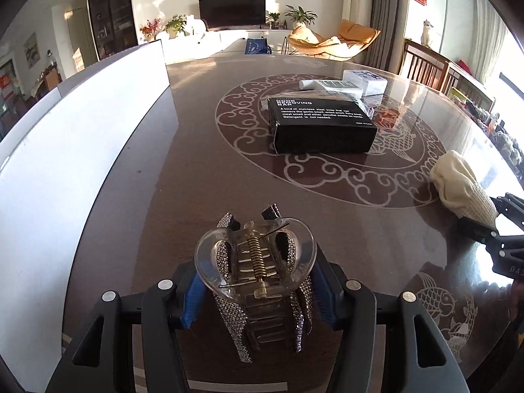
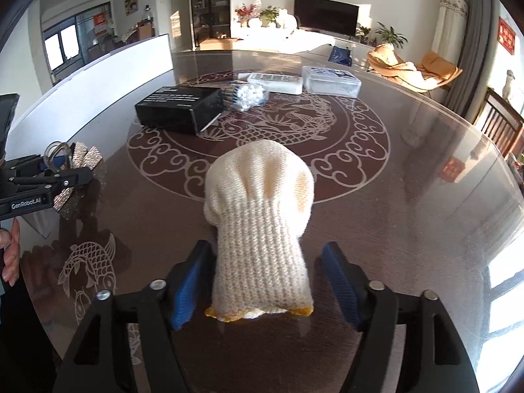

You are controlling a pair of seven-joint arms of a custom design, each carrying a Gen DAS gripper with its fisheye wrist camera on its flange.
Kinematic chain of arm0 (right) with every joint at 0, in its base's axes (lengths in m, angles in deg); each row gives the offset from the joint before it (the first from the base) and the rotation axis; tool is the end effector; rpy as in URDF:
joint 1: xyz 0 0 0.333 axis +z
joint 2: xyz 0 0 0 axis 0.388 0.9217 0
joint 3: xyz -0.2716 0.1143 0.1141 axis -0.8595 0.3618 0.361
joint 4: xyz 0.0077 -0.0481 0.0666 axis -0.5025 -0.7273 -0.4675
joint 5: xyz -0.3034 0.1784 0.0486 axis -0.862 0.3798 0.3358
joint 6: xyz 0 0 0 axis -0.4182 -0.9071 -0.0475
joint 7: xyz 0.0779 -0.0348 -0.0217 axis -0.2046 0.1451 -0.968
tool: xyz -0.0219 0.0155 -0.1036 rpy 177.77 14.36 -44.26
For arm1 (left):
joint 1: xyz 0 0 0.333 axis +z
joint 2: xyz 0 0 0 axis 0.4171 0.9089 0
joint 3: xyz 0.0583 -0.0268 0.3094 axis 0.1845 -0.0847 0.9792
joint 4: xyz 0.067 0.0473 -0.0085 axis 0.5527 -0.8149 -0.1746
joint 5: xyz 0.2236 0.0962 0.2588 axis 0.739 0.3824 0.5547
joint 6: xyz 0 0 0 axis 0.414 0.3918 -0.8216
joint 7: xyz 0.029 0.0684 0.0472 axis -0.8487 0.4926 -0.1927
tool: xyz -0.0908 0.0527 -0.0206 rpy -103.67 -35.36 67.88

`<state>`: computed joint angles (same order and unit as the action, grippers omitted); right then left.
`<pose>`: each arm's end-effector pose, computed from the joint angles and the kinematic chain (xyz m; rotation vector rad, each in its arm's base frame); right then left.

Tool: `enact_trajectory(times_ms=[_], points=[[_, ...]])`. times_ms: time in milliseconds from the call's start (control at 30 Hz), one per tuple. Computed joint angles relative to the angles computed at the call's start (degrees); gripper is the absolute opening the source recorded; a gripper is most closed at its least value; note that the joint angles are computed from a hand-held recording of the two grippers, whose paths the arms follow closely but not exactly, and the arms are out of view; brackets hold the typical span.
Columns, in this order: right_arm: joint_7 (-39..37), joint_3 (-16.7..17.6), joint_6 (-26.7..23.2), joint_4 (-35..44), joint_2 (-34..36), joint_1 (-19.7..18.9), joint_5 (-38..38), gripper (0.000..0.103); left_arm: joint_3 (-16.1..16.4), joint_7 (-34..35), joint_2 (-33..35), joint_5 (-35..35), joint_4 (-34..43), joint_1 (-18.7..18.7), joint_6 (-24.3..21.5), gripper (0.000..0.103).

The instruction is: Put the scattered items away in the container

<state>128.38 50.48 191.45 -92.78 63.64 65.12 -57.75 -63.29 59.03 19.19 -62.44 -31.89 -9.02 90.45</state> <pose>0.2612 0.4436 0.7034 -1.9602 1.6848 -0.6132 0.5705 -0.4336 0.4681 -1.5370 2.1567 -0.7513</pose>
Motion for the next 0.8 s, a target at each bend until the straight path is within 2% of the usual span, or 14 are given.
enact_trajectory(times_ms=[100, 133, 167, 233, 333, 367, 800], points=[[-0.01, -0.58, -0.12, 0.07, -0.21, -0.66, 1.61, 0.084, -0.51, 1.16, -0.16, -0.65, -0.39, 0.41, 0.26, 0.067], [-1.04, -0.84, 0.21, 0.16, -0.09, -0.83, 2.05, 0.086, -0.69, 1.69, 0.04, -0.94, -0.17, 0.52, 0.08, 0.073], [-2.17, -1.22, 0.99, 0.0, -0.08, -1.07, 2.63, 0.089, -0.92, 2.35, 0.39, -1.41, 0.42, 0.63, -0.54, 0.084], [-4.52, -1.89, 2.45, -0.02, 0.19, -1.61, 3.76, 0.093, -1.09, 3.1, 0.85, -2.13, 1.26, 0.63, -1.71, 0.093], [-7.07, -2.46, 3.7, 0.66, 1.1, -2.26, 4.81, 0.097, -0.84, 3.16, 0.92, -2.39, 1.44, 0.42, -2.11, 0.096], [-7.21, -2.47, 3.59, 1.11, 1.52, -2.35, 4.8, 0.098, -0.78, 3.08, 1.0, -2.49, 1.62, 0.36, -2.52, 0.101], [-6.54, -2.72, 3.06, 2.19, 2.56, -1.91, 4.3, 0.1, -0.79, 3.17, 1.21, -2.85, 1.98, 0.37, -3.1, 0.103]])
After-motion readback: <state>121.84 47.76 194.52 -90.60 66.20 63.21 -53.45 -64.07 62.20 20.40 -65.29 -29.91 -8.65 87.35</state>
